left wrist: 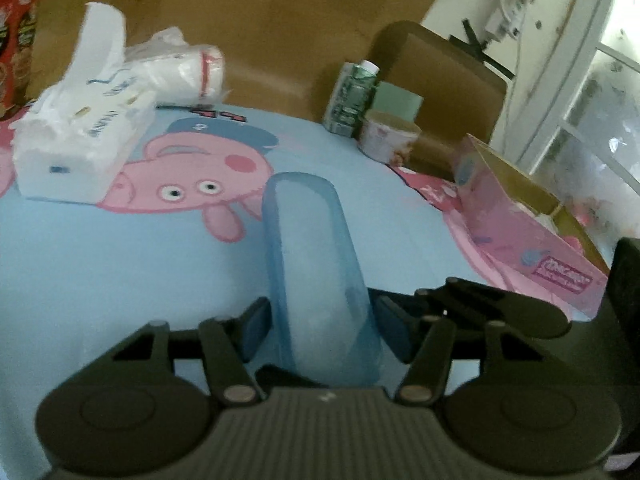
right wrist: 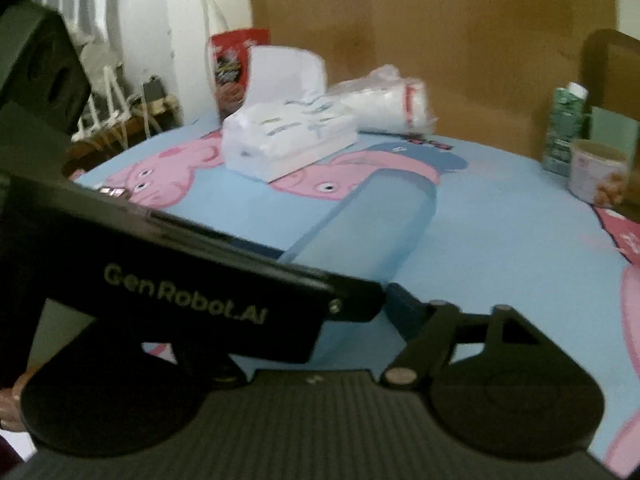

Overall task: Organize soft objects
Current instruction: 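Grasp the blue glasses case with the right gripper, then carry the glasses case into the pink tin and open the right gripper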

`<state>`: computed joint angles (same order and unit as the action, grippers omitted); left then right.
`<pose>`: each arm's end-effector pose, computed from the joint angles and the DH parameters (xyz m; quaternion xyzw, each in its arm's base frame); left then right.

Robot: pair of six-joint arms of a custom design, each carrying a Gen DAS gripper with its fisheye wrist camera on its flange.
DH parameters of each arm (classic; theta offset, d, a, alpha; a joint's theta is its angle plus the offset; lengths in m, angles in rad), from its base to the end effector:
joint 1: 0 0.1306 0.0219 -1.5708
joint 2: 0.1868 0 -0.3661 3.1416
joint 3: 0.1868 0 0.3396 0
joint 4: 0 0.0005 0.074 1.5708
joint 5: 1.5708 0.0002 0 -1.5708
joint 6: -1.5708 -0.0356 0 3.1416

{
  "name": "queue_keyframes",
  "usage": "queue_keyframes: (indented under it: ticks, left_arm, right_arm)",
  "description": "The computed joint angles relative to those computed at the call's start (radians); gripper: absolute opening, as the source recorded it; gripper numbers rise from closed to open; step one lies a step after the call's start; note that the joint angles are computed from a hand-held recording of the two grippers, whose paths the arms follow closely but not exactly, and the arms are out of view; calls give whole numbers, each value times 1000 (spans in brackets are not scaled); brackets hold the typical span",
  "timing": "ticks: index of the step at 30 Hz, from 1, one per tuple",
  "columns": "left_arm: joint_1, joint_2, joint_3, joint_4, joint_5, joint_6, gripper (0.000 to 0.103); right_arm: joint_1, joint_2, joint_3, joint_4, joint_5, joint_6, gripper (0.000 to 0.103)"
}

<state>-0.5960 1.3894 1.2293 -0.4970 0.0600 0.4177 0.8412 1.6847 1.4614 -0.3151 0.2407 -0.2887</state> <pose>0.3674 -0.2524 0.3755 0.0931 0.8923 -0.2376 0.3724 0.3764 0.4074 0.3492 -0.1785 0.8468 0.1741 0.4698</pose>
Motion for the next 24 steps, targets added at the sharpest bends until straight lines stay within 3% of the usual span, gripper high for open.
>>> queue_keyframes:
  ticks: [3,6,12,16,19,21,22,24]
  left_arm:
    - [-26,20,28,-6,15,9,58]
    - [-76,55,83,-5,-5,-24,58]
    - [-165,203,324,-40,15,-117,58]
    - [-220,358,567,-98,38,-193,58]
    - [-249,507,807,-189,54,-213,57]
    - [-259,616,980,-245,57,-202,62]
    - [-265,668,1066,-279,40,-193,70]
    - [-275,770,1245,-386,-8,-178,73]
  right_arm:
    - [6,-48,-74,42,46,-3,77]
    - [21,-102,-155,109,162,39,76]
    - [-1,-250,-319,236,372,103,76]
    - [-70,-355,-403,270,446,110,76]
    - [-150,-400,-433,264,448,110,76]
    - [-208,-404,-433,258,442,116,77]
    - [-236,-397,-433,269,451,123,78]
    - [-289,-381,-431,263,450,114,82]
